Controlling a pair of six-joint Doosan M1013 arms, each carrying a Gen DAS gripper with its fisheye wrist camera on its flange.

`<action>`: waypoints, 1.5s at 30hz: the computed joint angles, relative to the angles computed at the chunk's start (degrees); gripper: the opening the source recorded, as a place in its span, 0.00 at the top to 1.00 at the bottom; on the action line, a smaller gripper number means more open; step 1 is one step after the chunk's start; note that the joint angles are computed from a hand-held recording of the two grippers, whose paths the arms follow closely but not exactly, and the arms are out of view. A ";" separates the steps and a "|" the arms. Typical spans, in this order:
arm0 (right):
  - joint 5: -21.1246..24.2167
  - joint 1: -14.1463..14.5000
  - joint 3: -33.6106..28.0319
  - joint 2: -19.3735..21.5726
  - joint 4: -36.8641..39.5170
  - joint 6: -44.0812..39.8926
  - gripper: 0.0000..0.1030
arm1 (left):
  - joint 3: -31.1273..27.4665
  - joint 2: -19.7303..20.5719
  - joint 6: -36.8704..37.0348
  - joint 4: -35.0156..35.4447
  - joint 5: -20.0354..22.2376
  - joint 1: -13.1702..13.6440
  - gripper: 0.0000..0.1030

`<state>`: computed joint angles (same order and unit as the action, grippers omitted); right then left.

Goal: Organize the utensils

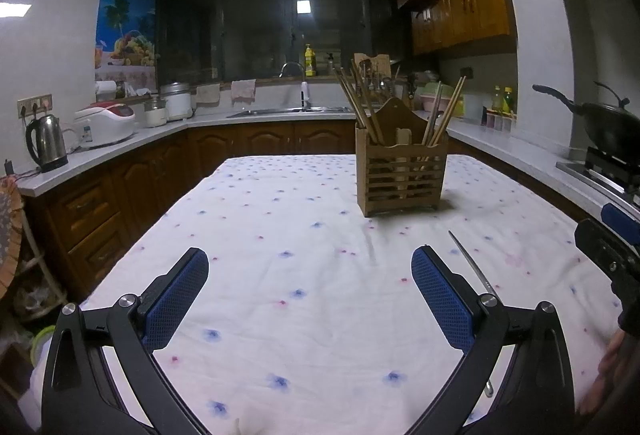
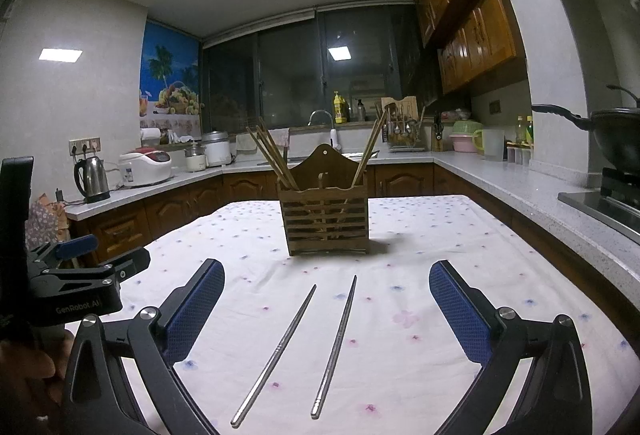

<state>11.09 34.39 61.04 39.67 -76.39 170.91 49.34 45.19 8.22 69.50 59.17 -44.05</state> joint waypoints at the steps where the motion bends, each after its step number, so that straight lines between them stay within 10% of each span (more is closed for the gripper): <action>1: 0.01 -0.01 0.06 -0.02 -0.05 0.01 0.00 | -0.01 0.01 -0.04 0.04 0.01 -0.01 0.00; 45: 0.20 0.24 -0.49 0.20 1.04 -0.78 0.00 | 0.04 0.04 0.56 -0.13 -0.71 0.09 0.00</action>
